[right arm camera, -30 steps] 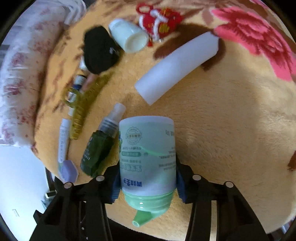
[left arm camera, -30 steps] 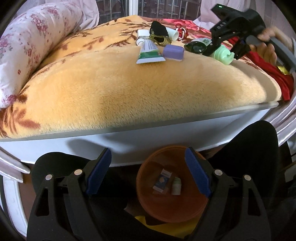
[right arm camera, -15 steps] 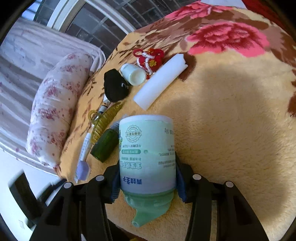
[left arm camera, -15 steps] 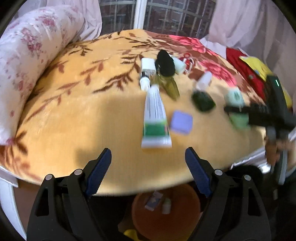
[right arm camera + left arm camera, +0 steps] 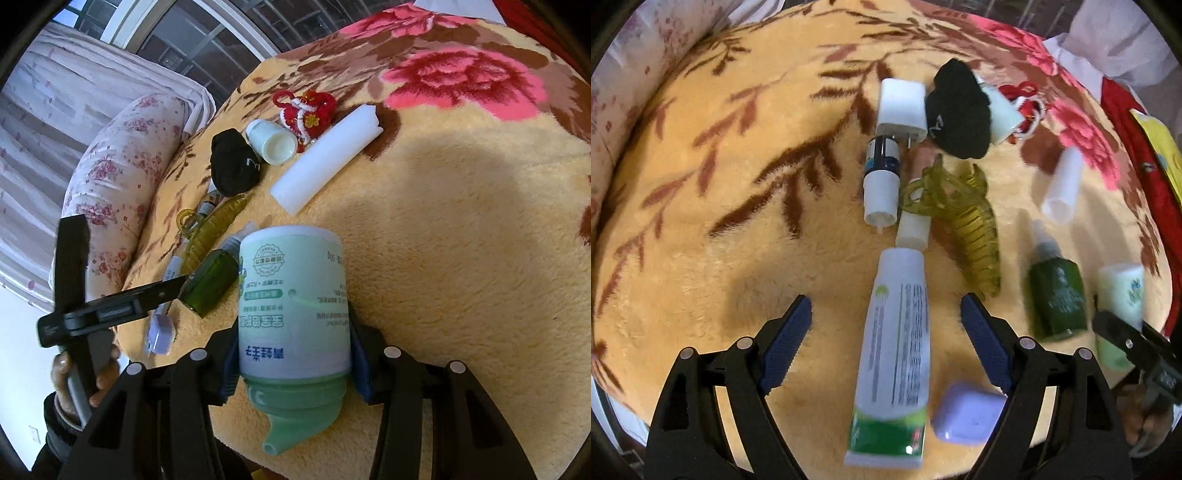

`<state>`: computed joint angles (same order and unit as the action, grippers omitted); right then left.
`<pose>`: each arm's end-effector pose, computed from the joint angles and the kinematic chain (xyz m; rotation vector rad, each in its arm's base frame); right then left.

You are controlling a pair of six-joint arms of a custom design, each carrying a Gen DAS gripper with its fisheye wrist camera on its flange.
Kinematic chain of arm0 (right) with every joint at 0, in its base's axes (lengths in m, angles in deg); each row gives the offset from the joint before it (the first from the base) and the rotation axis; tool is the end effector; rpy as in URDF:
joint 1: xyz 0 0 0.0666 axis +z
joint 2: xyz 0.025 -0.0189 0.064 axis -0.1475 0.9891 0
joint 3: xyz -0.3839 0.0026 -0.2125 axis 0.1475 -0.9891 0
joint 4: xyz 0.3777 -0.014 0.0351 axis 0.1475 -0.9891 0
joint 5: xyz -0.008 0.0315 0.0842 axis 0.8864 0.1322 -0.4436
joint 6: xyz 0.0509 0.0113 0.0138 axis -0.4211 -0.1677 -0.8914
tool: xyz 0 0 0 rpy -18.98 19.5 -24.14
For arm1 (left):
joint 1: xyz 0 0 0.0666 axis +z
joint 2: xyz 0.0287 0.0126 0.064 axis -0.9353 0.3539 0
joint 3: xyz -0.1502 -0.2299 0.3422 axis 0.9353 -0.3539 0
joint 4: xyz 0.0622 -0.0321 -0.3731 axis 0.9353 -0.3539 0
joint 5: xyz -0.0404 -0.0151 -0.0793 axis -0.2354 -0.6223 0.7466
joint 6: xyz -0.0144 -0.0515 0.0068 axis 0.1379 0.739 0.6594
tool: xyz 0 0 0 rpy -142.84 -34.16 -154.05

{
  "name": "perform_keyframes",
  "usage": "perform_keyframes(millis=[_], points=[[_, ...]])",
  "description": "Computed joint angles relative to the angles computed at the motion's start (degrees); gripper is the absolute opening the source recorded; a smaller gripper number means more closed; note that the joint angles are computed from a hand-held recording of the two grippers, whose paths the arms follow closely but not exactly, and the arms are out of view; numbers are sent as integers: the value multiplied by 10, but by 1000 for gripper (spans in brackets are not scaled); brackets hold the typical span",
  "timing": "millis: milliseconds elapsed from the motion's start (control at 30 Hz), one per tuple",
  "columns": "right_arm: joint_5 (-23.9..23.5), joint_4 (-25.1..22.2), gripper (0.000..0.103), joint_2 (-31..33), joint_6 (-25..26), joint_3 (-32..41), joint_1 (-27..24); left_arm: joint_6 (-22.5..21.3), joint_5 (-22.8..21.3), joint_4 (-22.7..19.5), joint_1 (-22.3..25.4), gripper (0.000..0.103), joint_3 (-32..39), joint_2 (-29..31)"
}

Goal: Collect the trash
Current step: 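Grasp the white-green toothpaste tube with the left tool while right holds the bottle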

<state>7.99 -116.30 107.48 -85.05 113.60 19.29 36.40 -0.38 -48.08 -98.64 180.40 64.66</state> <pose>0.3318 0.1728 0.5511 0.5860 2.4071 0.6156 0.5136 -0.2946 0.5711 0.7131 2.7429 -0.3010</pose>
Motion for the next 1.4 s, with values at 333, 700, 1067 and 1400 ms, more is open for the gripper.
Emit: perform_keyframes(millis=[333,700,1067,1400], points=[[28,-26,48,13,-6,19,12,-38,35,178,21,30,-155,-86],[248,-107,47,53,-7,70,107,-39,11,387,17,29,-340,-208],[399,-82,48,42,2,87,233,-37,95,448,45,29,-415,-340],[411,-146,48,52,-102,64,341,-55,48,396,12,29,-521,-418]])
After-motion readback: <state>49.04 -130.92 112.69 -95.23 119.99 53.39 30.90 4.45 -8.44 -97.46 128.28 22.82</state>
